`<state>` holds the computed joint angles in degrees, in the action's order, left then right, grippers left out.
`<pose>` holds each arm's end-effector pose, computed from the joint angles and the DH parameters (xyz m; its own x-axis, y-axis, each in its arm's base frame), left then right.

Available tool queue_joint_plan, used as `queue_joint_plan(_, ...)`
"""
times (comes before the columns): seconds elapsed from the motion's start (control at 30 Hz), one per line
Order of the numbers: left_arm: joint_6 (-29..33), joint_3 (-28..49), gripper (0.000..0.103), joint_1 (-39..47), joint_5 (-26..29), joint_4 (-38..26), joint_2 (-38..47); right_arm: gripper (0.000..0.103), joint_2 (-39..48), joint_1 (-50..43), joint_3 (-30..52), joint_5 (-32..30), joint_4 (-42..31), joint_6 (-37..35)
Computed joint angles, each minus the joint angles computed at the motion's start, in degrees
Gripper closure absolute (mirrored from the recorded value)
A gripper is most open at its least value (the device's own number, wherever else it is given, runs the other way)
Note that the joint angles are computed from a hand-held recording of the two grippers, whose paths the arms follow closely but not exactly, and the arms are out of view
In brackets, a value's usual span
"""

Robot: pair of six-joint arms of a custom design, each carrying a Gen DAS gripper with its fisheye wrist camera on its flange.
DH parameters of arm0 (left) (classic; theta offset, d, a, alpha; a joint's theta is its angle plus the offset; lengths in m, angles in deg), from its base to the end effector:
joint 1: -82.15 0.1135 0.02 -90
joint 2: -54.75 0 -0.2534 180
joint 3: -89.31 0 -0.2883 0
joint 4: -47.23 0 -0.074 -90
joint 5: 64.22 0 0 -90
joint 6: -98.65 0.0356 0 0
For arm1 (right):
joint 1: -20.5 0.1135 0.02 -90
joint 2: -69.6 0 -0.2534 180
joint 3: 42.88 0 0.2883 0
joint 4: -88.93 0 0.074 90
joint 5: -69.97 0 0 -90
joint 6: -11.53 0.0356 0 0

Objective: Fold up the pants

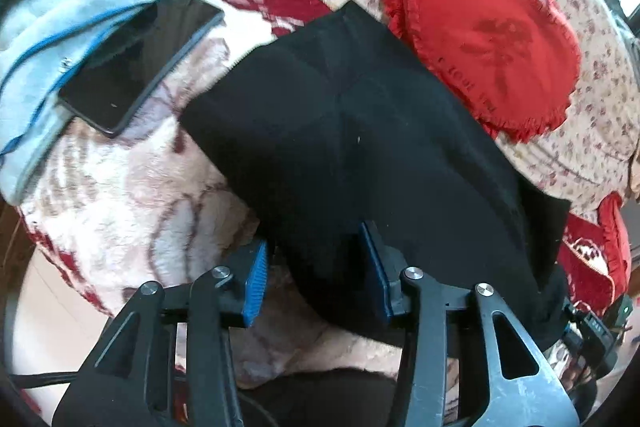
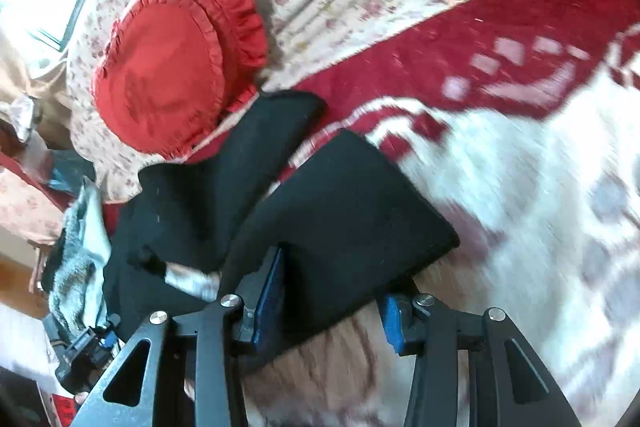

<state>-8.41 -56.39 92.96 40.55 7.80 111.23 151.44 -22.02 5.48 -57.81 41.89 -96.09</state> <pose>0.1968 0.0283 0.1205 -0.8078 -0.4431 -0.3888 -0.3131 0.8813 -0.3539 0.1926 -0.1470 0.1046 -0.8321 0.4384 -0.3399 0.2182 0.8220 0.5261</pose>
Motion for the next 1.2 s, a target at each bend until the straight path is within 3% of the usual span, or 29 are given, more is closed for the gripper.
queue_joint_plan(0.03, -0.42, 0.32, 0.061, -0.72, -0.22, 0.18, 0.8, 0.089, 0.23, 1.86, 0.17, 0.96, 1.55, 1.06)
queue_joint_plan(0.07, -1.0, 0.41, 0.061, -1.72, -0.99, 0.16, 0.54, 0.097, -0.5, 3.73, 0.28, 2.13, 2.66, 2.09)
queue_joint_plan(0.23, -1.86, 0.3, 0.062, -4.63, -3.19, -2.93, -6.28, 0.098, -11.34, 2.24, 2.31, -4.27, -0.66, 1.04)
queue_joint_plan(0.37, -1.16, -1.34, 0.062, -6.65, -3.81, -5.28, -11.56, 0.098, -18.06, -6.61, 3.47, -8.49, -8.12, -6.66)
queue_joint_plan(0.43, -0.91, -2.23, 0.066, -8.81, -5.94, -4.88, -10.43, 0.098, -16.95, -8.27, 1.87, -4.81, -9.35, -10.46)
queue_joint_plan(0.53, 0.65, -3.77, 0.067, -6.77, -5.14, -4.72, -9.55, 0.098, -12.98, -7.35, -3.22, 5.56, -7.28, -15.35)
queue_joint_plan(0.6, 2.79, -3.94, 0.067, -3.48, -2.82, -5.82, -10.06, 0.096, -8.17, -9.58, -4.31, 7.48, -6.48, -17.25)
queue_joint_plan(0.67, 4.46, -3.73, 0.067, -1.91, -2.03, -7.45, -11.07, 0.084, -5.71, -14.41, -2.35, 5.33, -7.62, -18.36)
queue_joint_plan(0.8, 6.89, -4.35, 0.067, -1.07, -3.76, -10.87, -16.09, 0.077, -12.14, -15.83, -1.59, 9.17, -6.23, -15.42)
queue_joint_plan(0.87, 7.48, -4.6, 0.067, -0.73, -4.06, -11.72, -17.03, 0.076, -14.25, -15.47, -0.12, 6.77, -9.21, -15.94)
queue_joint_plan(0.97, 7.22, -4.4, 0.067, -0.41, -3.37, -12.67, -17.4, 0.068, -15.39, -10.75, 0.08, 4.87, -8.95, -13.98)
queue_joint_plan(1.07, 7.57, -4.17, 0.067, 0.23, -2.73, -15.83, -20.7, 0.065, -16.52, -0.94, -2.39, 9.22, -2.05, -10.33)
queue_joint_plan(1.2, 8.74, -2.91, 0.067, 1.46, -2.96, -19.92, -25.64, 0.064, -16.86, 9.92, -4.57, 15.54, 1.35, -11.48)
